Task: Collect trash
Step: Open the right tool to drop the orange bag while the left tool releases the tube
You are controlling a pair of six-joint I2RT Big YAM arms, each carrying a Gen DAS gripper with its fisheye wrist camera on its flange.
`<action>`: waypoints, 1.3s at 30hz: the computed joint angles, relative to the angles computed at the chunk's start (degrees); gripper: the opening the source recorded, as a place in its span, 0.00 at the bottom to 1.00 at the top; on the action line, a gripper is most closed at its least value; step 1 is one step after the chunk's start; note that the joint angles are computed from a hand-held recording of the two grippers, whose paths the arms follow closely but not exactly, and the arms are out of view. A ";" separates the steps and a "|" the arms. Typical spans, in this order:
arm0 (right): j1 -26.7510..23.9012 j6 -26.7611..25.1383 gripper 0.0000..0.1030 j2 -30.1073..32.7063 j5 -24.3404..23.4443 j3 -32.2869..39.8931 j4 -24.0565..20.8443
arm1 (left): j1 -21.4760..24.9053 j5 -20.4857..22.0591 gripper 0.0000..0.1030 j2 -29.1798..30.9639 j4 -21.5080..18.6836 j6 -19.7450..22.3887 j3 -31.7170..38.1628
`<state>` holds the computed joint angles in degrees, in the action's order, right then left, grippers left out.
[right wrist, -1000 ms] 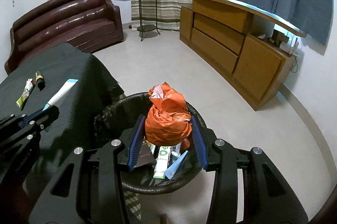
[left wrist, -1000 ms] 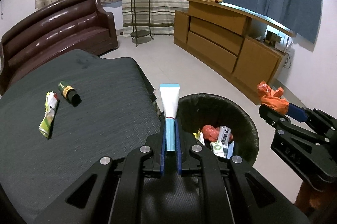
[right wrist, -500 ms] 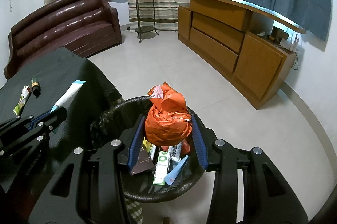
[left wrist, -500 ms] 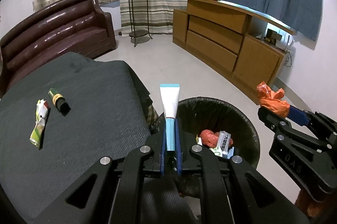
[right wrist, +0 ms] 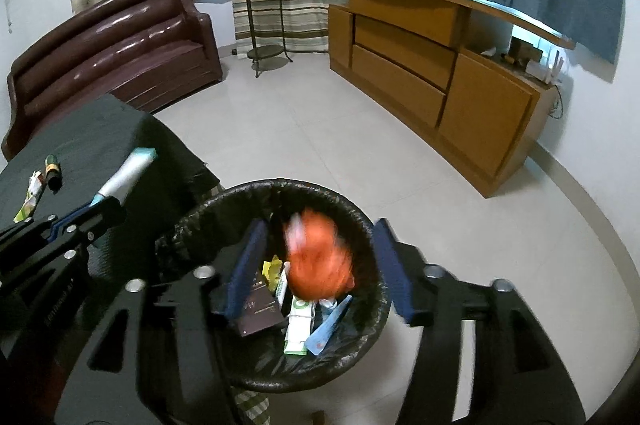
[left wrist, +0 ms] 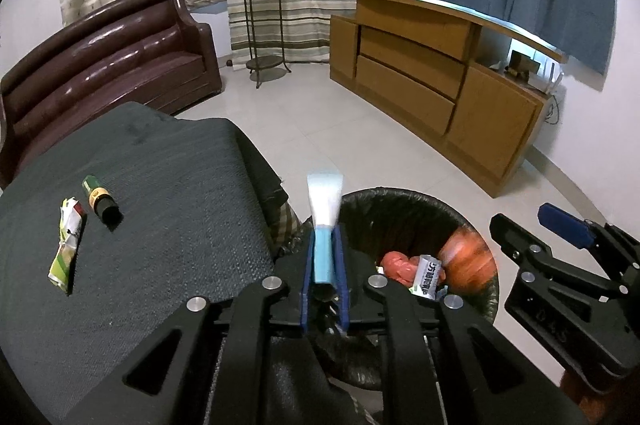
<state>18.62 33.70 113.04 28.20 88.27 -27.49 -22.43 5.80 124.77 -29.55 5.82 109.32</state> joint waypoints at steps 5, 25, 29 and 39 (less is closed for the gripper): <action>-0.02 0.18 0.55 0.19 0.09 0.24 -0.27 | 0.01 -0.14 0.25 0.60 -0.80 -0.37 1.12; 0.06 0.50 0.55 0.08 0.36 -0.07 -0.37 | 0.26 0.00 0.42 0.81 -0.94 -1.12 1.62; 0.26 0.39 0.55 0.26 0.28 0.15 -0.47 | 0.83 -0.05 0.43 0.51 -0.86 -1.49 1.27; 1.42 -0.27 0.55 1.64 -1.36 3.14 -1.65 | 3.59 -1.12 0.49 -0.94 -0.54 -2.17 -0.64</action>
